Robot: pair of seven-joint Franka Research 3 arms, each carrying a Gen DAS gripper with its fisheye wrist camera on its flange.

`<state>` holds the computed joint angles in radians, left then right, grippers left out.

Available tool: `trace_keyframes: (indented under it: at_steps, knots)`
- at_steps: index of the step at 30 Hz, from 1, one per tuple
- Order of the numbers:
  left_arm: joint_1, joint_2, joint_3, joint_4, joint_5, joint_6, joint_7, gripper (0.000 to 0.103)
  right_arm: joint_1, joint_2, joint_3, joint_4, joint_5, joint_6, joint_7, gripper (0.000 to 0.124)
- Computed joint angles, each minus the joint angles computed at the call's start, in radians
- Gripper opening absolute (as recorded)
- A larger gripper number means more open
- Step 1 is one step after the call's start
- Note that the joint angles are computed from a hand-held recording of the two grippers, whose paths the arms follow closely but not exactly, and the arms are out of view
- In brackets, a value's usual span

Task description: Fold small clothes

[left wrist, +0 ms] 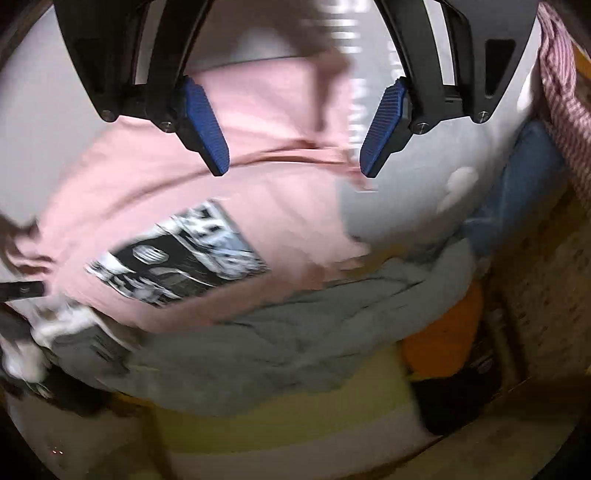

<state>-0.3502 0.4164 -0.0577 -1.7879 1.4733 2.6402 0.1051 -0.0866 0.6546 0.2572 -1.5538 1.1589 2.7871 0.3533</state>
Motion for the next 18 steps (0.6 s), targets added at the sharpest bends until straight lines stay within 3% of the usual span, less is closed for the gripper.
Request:
trace_keyframes:
  at_steps: [1,3,5,6,7,9,12,14,15,18]
  knots:
    - [0.023,0.033,-0.014,0.029,-0.056,0.067,0.037,0.072,0.034,0.006,-0.019,-0.002,-0.048,0.003,0.026,0.028]
    - [0.101,0.112,-0.087,0.081,-0.311,0.172,0.260,0.071,0.109,0.017,-0.061,-0.009,-0.169,0.021,0.086,0.028]
    - [0.130,0.179,-0.146,0.144,-0.476,0.114,0.450,0.067,0.243,0.030,-0.191,-0.014,-0.384,0.033,0.276,0.028]
    - [0.111,0.191,-0.137,0.163,-0.486,0.080,0.488,0.067,0.292,0.031,-0.239,-0.029,-0.464,0.052,0.349,0.028]
    - [0.087,0.188,-0.110,0.164,-0.464,0.085,0.484,0.067,0.308,0.028,-0.253,-0.040,-0.488,0.073,0.366,0.028]
    - [0.068,0.193,-0.087,0.186,-0.485,0.084,0.506,0.067,0.318,0.034,-0.272,-0.015,-0.541,0.032,0.438,0.028]
    - [0.113,0.271,-0.130,0.300,-0.651,0.063,0.652,0.067,0.320,0.089,-0.284,0.079,-0.612,0.008,0.518,0.028]
    - [0.109,0.323,-0.124,0.372,-0.712,0.048,0.693,0.066,0.322,0.144,-0.297,0.173,-0.665,-0.014,0.569,0.028]
    - [0.099,0.334,-0.100,0.391,-0.719,0.060,0.683,0.065,0.318,0.173,-0.295,0.218,-0.683,-0.016,0.588,0.028]
    - [-0.030,0.331,0.099,0.412,-0.618,0.101,0.484,0.062,0.298,0.248,-0.267,0.329,-0.711,0.047,0.623,0.028]
